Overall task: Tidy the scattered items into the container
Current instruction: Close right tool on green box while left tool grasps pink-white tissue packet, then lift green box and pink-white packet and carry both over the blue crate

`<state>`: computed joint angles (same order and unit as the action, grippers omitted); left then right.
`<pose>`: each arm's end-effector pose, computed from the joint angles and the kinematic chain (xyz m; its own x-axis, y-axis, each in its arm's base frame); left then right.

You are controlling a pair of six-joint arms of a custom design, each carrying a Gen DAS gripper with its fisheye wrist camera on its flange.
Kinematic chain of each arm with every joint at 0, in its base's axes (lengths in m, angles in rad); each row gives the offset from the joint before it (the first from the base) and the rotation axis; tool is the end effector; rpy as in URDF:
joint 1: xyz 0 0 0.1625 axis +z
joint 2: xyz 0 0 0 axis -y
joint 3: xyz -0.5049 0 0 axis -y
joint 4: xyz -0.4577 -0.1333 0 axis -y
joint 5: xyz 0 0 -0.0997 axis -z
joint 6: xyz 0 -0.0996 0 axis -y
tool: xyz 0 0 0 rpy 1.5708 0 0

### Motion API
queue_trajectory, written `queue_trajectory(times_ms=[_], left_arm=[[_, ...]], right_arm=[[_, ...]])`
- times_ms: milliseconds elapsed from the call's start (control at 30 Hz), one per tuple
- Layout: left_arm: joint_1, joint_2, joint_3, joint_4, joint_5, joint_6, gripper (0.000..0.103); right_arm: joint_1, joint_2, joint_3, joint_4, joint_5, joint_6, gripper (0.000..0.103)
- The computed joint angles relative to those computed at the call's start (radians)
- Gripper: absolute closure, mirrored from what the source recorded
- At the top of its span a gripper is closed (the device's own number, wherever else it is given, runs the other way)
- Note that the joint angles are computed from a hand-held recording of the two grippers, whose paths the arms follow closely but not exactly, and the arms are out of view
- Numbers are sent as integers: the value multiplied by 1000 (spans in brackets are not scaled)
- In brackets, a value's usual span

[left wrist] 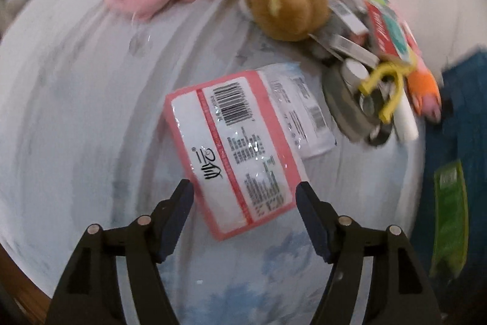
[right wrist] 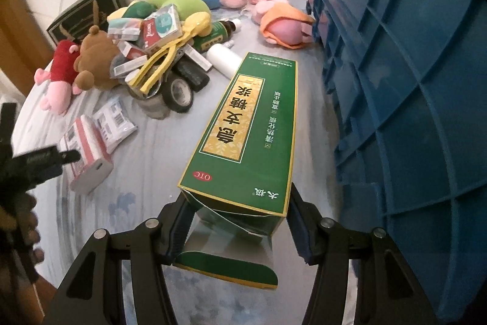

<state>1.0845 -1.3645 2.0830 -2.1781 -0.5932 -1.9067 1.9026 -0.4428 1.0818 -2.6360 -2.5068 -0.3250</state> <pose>-0.0619 -0.5791 0.2890 -0.2898 -0.9424 0.1669 -0.5791 0.0338 -0.8146 0.3560 -0.8703 0.0933 -0.5394 -0.1597 0.8268 -0.4947 0.8546 -0.1577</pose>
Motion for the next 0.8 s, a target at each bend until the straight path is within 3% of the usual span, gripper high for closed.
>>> queue_trajectory(times_ms=[233, 533, 633, 800], left_arm=[[50, 29, -58, 46, 7, -54, 30], [102, 86, -183, 212, -3, -100, 8], [128, 122, -246, 310, -41, -71, 8], [107, 140, -289, 448, -14, -82, 20]], right_arm=[[-3, -15, 8, 41, 19, -13, 47], [-8, -37, 54, 70, 30, -2, 46], [-10, -43, 62, 80, 30, 9, 46], [-9, -49, 69, 71, 37, 3, 46]])
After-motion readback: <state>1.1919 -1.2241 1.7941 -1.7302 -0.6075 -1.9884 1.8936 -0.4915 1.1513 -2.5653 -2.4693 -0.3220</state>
